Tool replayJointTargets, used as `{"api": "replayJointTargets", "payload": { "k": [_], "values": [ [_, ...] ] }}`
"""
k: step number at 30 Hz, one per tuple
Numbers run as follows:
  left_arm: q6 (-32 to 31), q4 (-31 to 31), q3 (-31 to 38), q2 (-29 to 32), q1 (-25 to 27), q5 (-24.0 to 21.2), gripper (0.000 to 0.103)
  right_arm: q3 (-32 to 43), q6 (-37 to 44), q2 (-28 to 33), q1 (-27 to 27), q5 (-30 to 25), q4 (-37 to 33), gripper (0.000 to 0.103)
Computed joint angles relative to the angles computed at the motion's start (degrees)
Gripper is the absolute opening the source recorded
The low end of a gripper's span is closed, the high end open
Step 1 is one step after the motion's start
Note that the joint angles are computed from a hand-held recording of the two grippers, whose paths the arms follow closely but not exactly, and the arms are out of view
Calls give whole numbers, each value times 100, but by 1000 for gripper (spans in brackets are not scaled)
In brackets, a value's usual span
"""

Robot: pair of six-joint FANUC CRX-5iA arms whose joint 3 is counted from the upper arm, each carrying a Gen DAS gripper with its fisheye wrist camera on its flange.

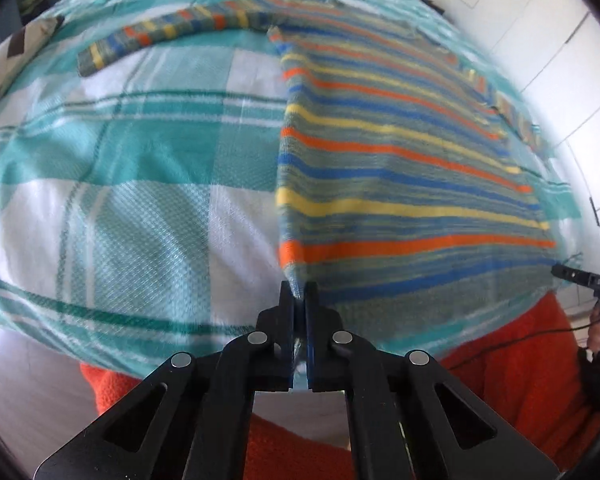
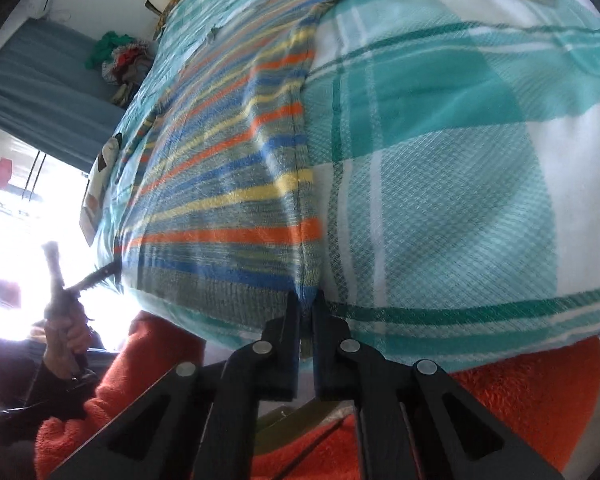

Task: Fold small clothes
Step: 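Grasp the hem with both tools and pull the sweater straight again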

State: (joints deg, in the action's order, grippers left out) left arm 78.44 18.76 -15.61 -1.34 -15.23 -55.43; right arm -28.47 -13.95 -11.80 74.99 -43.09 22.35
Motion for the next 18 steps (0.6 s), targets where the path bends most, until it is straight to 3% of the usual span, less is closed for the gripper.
{"api": "replayJointTargets", "payload": {
  "k": [3, 7, 10, 13, 16, 17, 18],
  "values": [
    [-258, 358, -210, -352, 106, -68, 1, 92, -6, -278, 167, -408, 61, 4],
    [-62, -40, -121, -197, -32, -160, 1, 546, 827, 28, 77, -1035, -523, 4],
    [115, -101, -246, 37, -11, -149, 1, 398, 892, 218, -195, -674, -1024, 4],
    [319, -211, -170, 114, -91, -29, 2, 295, 723, 284, -272, -490, -958, 4],
    [589, -776, 12, 73, -313, -86, 10, 329, 588, 285, -149, -688, -796, 5],
    [710, -964, 63, 33, -379, -156, 18, 407, 609, 320, -97, -821, -778, 7],
    [907, -1188, 134, 0, -468, -242, 25, 499, 667, 338, -47, -1009, -822, 16]
  ]
}}
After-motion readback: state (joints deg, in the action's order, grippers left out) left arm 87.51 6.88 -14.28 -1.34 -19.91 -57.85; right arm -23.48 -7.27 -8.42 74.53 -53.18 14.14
